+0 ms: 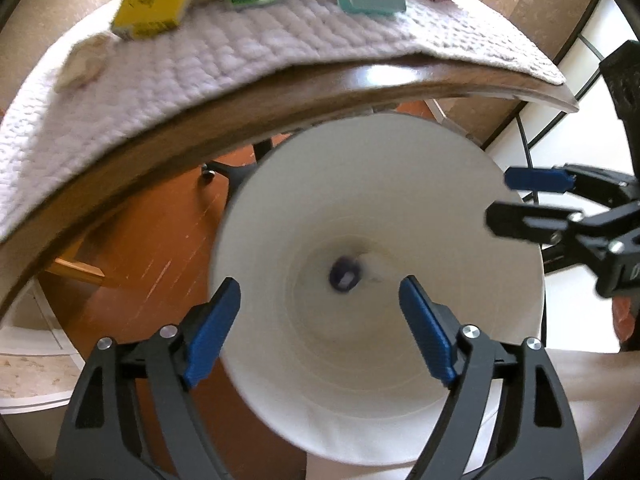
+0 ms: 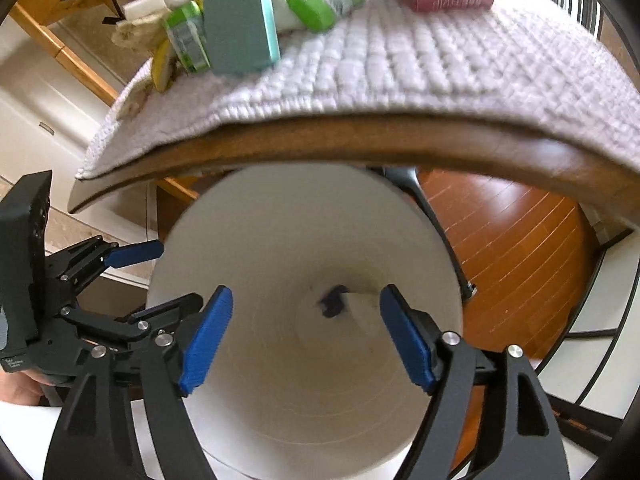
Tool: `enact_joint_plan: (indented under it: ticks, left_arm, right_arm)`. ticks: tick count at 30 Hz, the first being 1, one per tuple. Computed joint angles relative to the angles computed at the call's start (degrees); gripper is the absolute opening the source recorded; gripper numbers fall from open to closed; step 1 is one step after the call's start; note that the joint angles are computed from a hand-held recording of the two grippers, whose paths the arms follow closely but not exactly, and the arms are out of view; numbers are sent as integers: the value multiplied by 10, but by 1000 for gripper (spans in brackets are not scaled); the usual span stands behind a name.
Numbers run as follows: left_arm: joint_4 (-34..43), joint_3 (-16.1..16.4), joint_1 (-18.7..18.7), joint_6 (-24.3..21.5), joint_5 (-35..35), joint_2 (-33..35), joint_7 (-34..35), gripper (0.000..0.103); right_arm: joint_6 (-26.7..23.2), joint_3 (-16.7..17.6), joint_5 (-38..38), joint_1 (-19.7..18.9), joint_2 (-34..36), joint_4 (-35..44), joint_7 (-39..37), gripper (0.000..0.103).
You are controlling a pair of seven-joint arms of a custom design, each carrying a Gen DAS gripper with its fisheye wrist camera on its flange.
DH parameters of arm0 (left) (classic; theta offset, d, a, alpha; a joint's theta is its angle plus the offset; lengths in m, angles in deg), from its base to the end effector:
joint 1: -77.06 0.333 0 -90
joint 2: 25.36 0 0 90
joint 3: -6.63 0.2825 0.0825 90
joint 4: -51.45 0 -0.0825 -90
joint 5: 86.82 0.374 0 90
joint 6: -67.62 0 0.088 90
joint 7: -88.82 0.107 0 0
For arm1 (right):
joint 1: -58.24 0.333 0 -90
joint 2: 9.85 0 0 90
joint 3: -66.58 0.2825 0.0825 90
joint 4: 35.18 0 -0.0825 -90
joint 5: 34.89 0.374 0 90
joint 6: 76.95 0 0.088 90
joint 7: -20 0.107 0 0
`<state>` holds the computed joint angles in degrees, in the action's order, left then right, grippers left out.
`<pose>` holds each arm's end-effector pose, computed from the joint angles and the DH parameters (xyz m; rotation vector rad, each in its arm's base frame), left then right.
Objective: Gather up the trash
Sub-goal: 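Move both tools back toward the items on the blanket, then grasp the clear plastic bag with the left tool while the right tool grasps the pink box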
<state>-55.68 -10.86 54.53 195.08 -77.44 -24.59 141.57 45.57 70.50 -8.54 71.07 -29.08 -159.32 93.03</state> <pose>0.4528 -0.3726 0.5073 -1.9351 2.1932 -0.4785 0.4582 0.1607 0.5385 -2.2020 1.4621 0.0902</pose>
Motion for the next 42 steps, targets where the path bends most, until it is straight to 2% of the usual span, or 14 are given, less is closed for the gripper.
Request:
enact_joint_plan:
  ticks: [2,5,7,9,11,12,14,16,18,22,28,35,41,42]
  left_arm:
    - [3,-1,-1,-12,10,-14,-1,89]
    - [-5,2,0,-1,33,-49,-17,101]
    - [-13,8,5,21,35,-72,-34,102]
    - [-28,15,11,55,37,-96,-50,102]
    - [-40,21,17,82,45,-112,-61,102]
    - [-40,25,19,84,41,-115,-53,102]
    - [-6,30,25,30,36,-100,-42,102]
    - [32,29,33,-21,47,-76,-44,102]
    - [43,27,39,-35,65,-70,-51,102]
    - [39,33,52,-31,74,-67,-58,102]
    - [72,32,63,-51,121,-24,-104,101]
    - [95,38,69,-54,150,11,-112,101]
    - [110,44,78,-53,145,34,-99,85]
    - [109,44,79,-47,143,34,-98,85]
  right_arm:
    - [9,3,-15,-2,-14,2,-7,80]
    - [60,15,-51,-10,-44,-2,-20,98]
    - [126,31,-92,-23,-62,-9,-16,99]
    - [167,35,-109,-32,-64,-8,-9,99]
    - [186,33,-112,-38,-50,9,3,99]
    - [180,27,-109,-38,-38,24,6,99]
    - [148,19,-112,-42,1,73,17,99]
    - [166,20,-130,-45,19,86,24,99]
    - [187,19,-146,-43,40,101,14,99]
    - [201,12,-166,-36,92,146,-7,99]
    - [172,-8,-152,-21,187,247,-23,99]
    - [137,-21,-136,-9,263,336,-55,99]
    - [106,-25,-123,-5,304,388,-78,99]
    - [102,-26,-121,-4,312,397,-82,99]
